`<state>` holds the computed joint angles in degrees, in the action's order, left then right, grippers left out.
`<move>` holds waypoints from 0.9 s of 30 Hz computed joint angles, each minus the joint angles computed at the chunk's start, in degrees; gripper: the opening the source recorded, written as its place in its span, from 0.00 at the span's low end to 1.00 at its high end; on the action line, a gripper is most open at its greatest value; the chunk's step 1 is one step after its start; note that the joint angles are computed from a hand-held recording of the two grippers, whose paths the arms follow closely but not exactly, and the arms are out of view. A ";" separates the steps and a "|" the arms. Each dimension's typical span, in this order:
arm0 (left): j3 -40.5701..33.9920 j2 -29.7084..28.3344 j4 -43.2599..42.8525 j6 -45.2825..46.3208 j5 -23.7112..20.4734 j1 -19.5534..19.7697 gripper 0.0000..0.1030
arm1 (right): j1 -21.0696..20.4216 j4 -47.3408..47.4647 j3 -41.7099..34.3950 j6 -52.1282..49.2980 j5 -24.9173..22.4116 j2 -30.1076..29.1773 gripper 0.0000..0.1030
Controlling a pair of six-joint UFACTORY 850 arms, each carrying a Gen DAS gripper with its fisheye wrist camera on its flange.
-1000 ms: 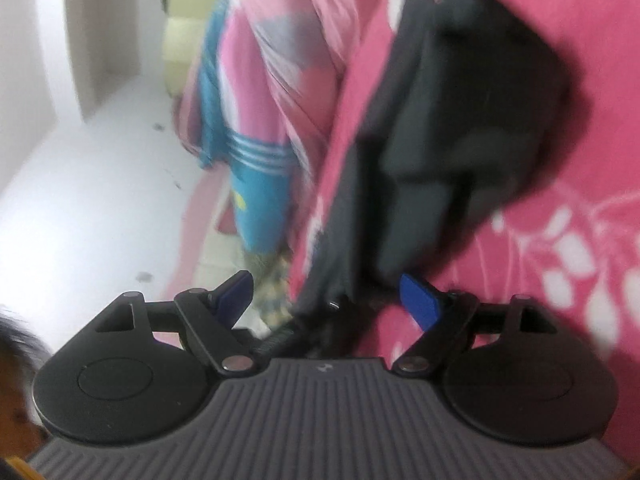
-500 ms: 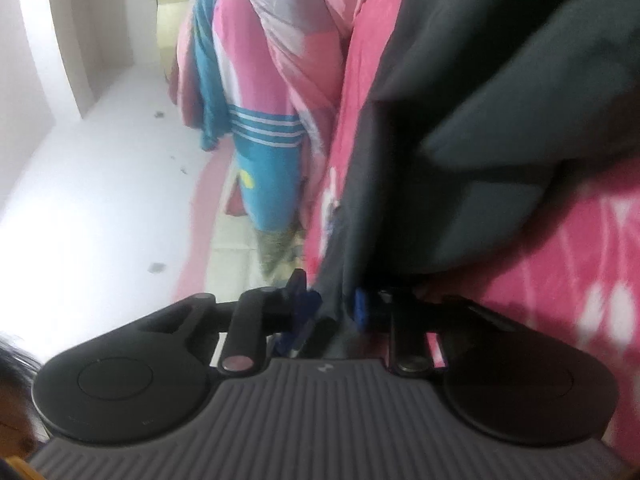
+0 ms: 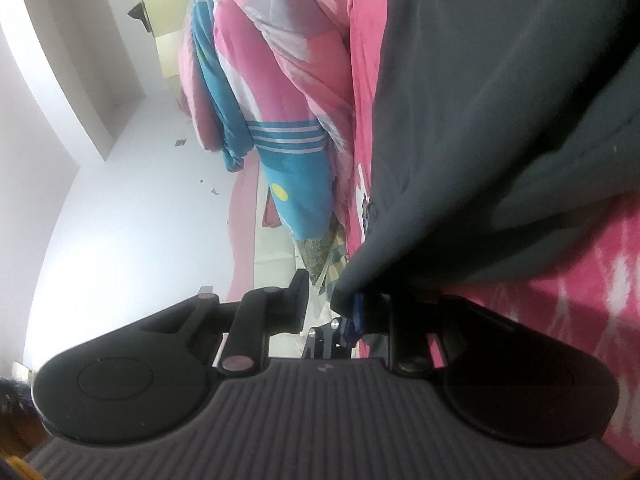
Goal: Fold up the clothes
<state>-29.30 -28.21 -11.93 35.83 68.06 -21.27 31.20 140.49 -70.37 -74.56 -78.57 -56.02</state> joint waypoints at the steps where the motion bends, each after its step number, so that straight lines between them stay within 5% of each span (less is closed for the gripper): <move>1: -0.13 0.08 0.29 -0.08 -0.46 -0.02 0.09 | -0.29 -0.34 0.68 -0.57 0.07 0.31 0.23; 4: -0.27 1.47 4.76 -5.55 -3.88 1.73 0.07 | -1.10 0.08 3.47 -2.95 0.32 2.15 0.38; 7: -0.88 4.32 14.73 -20.29 -11.27 6.26 0.06 | -2.31 4.41 10.63 -10.10 1.00 7.10 0.56; 11: -4.31 5.28 30.51 -44.28 -19.06 13.24 0.06 | -3.78 11.58 19.63 -15.77 2.09 12.44 0.57; 15: -9.08 3.17 45.35 -65.88 -21.43 18.77 0.06 | -4.45 15.14 23.50 -16.52 4.13 14.14 0.57; 24: -18.52 -4.02 63.60 -97.84 -22.71 24.91 0.05 | -5.08 11.25 12.00 -9.59 6.86 5.66 0.58; 27: -21.77 -7.10 67.86 -106.79 -22.35 26.43 0.06 | -6.12 9.95 5.98 -8.10 2.85 2.53 0.58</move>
<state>-51.07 -35.31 55.93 -70.95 45.71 5.16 25.08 150.43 -64.39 -82.66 -75.72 -53.48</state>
